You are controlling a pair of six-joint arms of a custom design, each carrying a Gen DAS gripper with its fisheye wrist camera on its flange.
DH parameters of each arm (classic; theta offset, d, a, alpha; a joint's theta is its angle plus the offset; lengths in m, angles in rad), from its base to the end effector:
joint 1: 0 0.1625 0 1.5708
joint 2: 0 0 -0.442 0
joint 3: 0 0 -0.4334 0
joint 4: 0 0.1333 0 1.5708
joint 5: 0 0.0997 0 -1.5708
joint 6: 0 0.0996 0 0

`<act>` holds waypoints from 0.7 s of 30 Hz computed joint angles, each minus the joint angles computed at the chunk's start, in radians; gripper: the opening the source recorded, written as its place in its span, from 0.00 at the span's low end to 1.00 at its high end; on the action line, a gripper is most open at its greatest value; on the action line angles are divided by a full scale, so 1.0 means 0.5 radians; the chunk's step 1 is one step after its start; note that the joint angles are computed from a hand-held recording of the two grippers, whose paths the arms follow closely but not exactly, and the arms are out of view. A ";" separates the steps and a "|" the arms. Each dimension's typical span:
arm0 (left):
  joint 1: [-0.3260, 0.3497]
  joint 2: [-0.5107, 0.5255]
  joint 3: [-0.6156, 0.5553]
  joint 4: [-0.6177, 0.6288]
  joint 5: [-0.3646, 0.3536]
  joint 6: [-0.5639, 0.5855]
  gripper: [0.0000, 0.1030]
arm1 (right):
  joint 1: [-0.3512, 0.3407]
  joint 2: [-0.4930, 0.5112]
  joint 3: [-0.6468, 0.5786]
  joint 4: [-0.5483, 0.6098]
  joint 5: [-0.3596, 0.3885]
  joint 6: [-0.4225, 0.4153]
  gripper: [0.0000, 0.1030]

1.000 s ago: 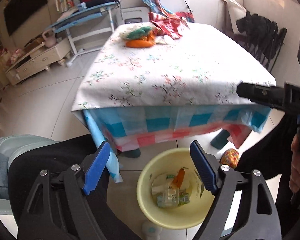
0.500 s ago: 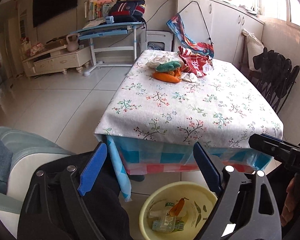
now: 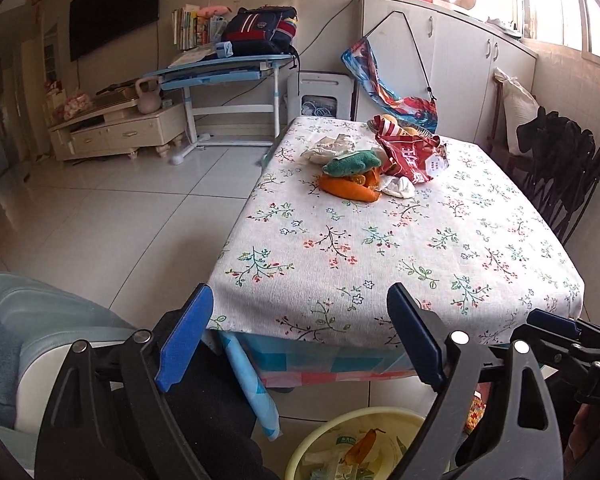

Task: Collect trash
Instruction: 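Move both grippers back over the table toward the trash pile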

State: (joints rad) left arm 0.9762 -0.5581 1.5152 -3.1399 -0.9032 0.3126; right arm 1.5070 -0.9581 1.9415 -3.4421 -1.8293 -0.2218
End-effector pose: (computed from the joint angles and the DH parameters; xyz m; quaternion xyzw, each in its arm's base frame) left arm -0.2592 -0.7314 0.0355 0.3061 0.8531 -0.3257 0.2693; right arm 0.0673 -0.6376 0.1799 0.0155 -0.8971 0.4050 0.1758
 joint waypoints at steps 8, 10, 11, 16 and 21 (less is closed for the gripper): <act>0.010 0.072 -0.104 0.047 -0.007 0.014 0.83 | -0.005 0.028 -0.127 0.087 0.006 -0.021 0.71; 0.011 0.093 -0.133 0.056 -0.005 0.020 0.83 | -0.007 0.036 -0.167 0.113 0.001 -0.029 0.71; 0.012 0.102 -0.145 0.058 -0.005 0.025 0.83 | -0.008 0.041 -0.186 0.126 0.000 -0.036 0.71; 0.016 0.147 -0.214 0.082 -0.002 0.046 0.83 | -0.009 0.064 -0.280 0.190 -0.026 -0.075 0.71; 0.016 0.195 -0.289 0.104 -0.002 0.076 0.83 | -0.013 0.097 -0.378 0.255 -0.066 -0.115 0.71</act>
